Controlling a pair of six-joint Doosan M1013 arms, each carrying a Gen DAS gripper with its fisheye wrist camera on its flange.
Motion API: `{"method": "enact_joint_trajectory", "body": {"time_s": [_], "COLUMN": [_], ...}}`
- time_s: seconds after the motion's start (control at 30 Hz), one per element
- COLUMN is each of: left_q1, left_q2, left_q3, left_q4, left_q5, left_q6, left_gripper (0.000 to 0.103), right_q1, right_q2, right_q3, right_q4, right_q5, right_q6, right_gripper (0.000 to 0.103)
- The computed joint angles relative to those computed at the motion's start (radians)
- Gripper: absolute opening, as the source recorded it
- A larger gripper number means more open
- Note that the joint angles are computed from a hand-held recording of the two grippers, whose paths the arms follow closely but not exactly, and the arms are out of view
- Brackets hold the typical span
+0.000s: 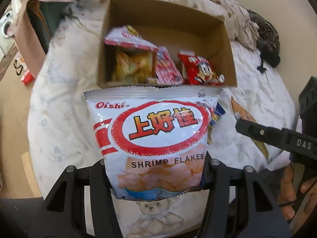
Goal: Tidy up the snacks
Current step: 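Carry the shrimp flakes bag and peanut bag over the box with both grippers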
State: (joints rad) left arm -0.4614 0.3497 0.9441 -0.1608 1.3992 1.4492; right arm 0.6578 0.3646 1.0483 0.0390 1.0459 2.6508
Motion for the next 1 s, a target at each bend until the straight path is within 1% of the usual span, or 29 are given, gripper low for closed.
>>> {"method": "enact_joint_trajectory", "body": {"time_s": [0.1, 0.2, 0.3, 0.43, 0.53, 0.7, 0.8, 0.9, 1.0], "left_q1": [0.004, 0.010, 0.016, 0.028, 0.030, 0.035, 0.042, 0.044, 0.041], "left_q2": [0.003, 0.014, 0.039, 0.088, 0.126, 0.194, 0.245, 0.277, 0.324], "left_q3": [-0.011, -0.034, -0.092, -0.202, -0.283, -0.413, -0.502, -0.551, -0.621], "left_q4": [0.008, 0.011, 0.013, 0.021, 0.057, 0.115, 0.120, 0.115, 0.101], "left_q5": [-0.007, 0.001, 0.018, 0.043, 0.055, 0.077, 0.110, 0.133, 0.184], "left_q6": [-0.022, -0.039, -0.042, -0.048, -0.024, -0.015, -0.021, -0.024, -0.029], "left_gripper": [0.051, 0.051, 0.051, 0.051, 0.051, 0.051, 0.051, 0.051, 0.051], "right_q1": [0.003, 0.006, 0.008, 0.009, 0.004, -0.014, -0.034, -0.043, -0.053], "right_q2": [0.002, 0.004, 0.002, -0.009, -0.009, -0.001, -0.002, 0.016, 0.042], "right_q3": [-0.008, -0.021, -0.031, -0.036, -0.047, -0.063, -0.056, -0.084, -0.122], "right_q4": [-0.011, -0.036, -0.066, -0.112, -0.151, -0.187, -0.148, -0.150, -0.138], "right_q5": [0.001, -0.004, -0.042, -0.128, -0.151, -0.154, -0.194, -0.169, -0.128], "right_q6": [-0.002, -0.012, -0.036, -0.071, -0.062, -0.019, -0.035, -0.058, -0.089], "right_gripper": [0.046, 0.046, 0.046, 0.046, 0.046, 0.046, 0.046, 0.046, 0.046]}}
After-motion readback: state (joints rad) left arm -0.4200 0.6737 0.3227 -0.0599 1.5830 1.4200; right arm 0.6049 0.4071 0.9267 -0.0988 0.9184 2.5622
